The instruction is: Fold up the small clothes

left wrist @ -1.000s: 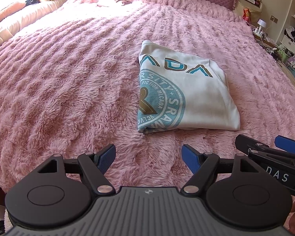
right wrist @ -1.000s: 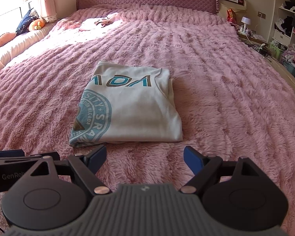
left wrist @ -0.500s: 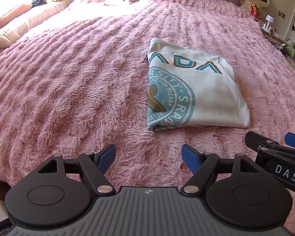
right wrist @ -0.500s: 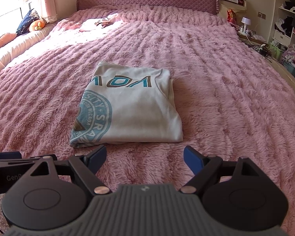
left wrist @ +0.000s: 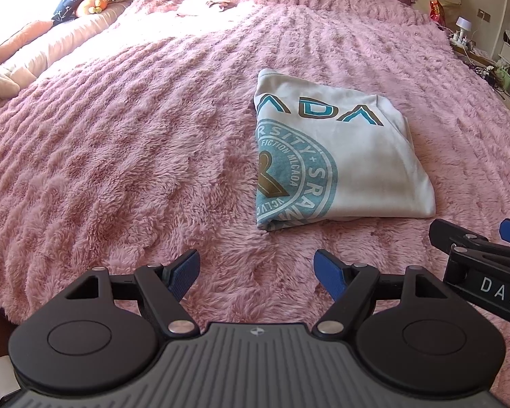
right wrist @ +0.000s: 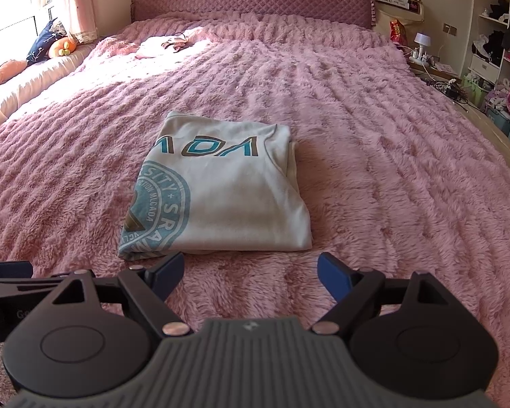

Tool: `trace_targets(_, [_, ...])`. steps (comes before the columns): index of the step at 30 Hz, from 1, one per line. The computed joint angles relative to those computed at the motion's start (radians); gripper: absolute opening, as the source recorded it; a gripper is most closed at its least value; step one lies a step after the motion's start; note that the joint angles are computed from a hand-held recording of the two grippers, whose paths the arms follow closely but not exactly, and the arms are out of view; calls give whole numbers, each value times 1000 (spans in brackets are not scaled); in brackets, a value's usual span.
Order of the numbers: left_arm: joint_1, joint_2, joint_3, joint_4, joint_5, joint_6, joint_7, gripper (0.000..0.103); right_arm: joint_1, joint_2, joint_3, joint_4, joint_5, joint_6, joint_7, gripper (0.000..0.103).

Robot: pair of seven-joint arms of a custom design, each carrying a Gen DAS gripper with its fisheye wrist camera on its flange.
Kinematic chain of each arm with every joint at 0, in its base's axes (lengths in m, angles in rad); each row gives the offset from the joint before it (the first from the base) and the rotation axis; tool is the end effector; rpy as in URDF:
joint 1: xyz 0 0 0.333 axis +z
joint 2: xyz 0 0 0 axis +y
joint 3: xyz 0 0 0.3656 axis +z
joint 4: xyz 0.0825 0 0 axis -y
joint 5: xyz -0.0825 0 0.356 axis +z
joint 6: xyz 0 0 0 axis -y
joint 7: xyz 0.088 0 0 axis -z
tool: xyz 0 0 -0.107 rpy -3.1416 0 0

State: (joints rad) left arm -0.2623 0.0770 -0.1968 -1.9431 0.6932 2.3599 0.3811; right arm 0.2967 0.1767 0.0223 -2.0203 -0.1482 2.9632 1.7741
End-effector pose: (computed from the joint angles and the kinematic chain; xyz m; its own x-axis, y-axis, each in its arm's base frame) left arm 0.5310 -0.2494 0.5427 0.3198 -0.9470 -0.0300 -0.7663 -0.2400 -0.5960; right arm 0.5854 0.2028 0.5200 0.2562 -0.9663 -0.0250 -0.6997 -0.1675 -0.6945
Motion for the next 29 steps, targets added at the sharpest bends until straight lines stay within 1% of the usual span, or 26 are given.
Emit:
trace_targets(5, [-1,3,1,4,4,3,-6,89,6,0,-7,5,-12,-1,14,81])
trace_targets(8, [-3,10,2,15,3,-11,-7,90,3,1,-3,7,-9,-3,11,81])
trace_targets(10, [-3,13,3,17,2,-8,-6,94,3,2,-4,9,-11,-5,12,81])
trace_targets(13, [-2,14,5,10,7,14,-10,94,5,3,-5,10,-14,-8,13,81])
trace_targets(16, [-6,12,7,0,44,38,-25,94,6,5,-8,12,-19,-11,18,81])
trace_targets(19, [-10,14,8,0,74,42,-38,94,9,8,-14,16,-30,-12,33,81])
trace_targets(22, [-13,16,8,3,105,41,-54,94,5,11,-11,19,-27,-13,29,81])
trace_targets(26, [-13,28,5,21,66,17,-18,94,7,14,-15,22,-37,-12,38,81])
trace_targets(29, [-17,27,8,20,74,9,-26,94,7,14,-15,23,-39,-14,39,81])
